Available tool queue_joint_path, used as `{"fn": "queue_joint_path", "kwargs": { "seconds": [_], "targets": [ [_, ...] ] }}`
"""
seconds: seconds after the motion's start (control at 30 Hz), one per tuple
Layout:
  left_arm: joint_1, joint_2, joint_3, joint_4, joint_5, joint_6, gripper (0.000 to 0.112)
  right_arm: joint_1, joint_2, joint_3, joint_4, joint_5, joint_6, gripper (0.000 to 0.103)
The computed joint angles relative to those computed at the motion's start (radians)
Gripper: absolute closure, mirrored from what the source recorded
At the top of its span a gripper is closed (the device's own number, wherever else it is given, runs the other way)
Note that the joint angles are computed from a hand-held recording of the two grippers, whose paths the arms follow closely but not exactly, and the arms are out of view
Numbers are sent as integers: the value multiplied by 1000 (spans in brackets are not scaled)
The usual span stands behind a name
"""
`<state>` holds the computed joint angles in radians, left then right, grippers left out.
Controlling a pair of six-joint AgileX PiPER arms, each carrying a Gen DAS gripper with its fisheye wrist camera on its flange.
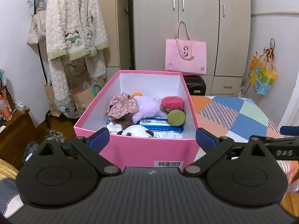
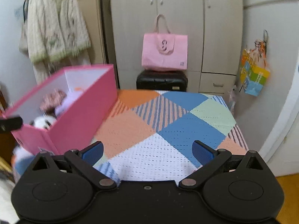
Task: Organize soft objects
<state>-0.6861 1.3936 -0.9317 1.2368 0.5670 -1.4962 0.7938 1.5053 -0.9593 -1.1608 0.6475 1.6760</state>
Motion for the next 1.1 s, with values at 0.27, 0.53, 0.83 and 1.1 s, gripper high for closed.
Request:
{"fn": "queue_joint_path", "kwargs": {
  "seconds": [0.27, 0.53, 0.83, 1.1],
  "targets": [
    [-53, -28, 32, 91, 34, -74, 10, 58, -118, 102, -128, 11, 176, 1],
    [-99, 2, 21, 116, 139, -149, 9, 183, -133, 64, -84, 219, 129, 1],
    [-149, -31, 56, 105, 145, -154, 9, 312, -159, 93, -93, 381, 159, 1],
    [-209, -73, 87, 106, 193, -161, 9, 378, -174, 107, -97, 482, 180, 1]
  ]
}}
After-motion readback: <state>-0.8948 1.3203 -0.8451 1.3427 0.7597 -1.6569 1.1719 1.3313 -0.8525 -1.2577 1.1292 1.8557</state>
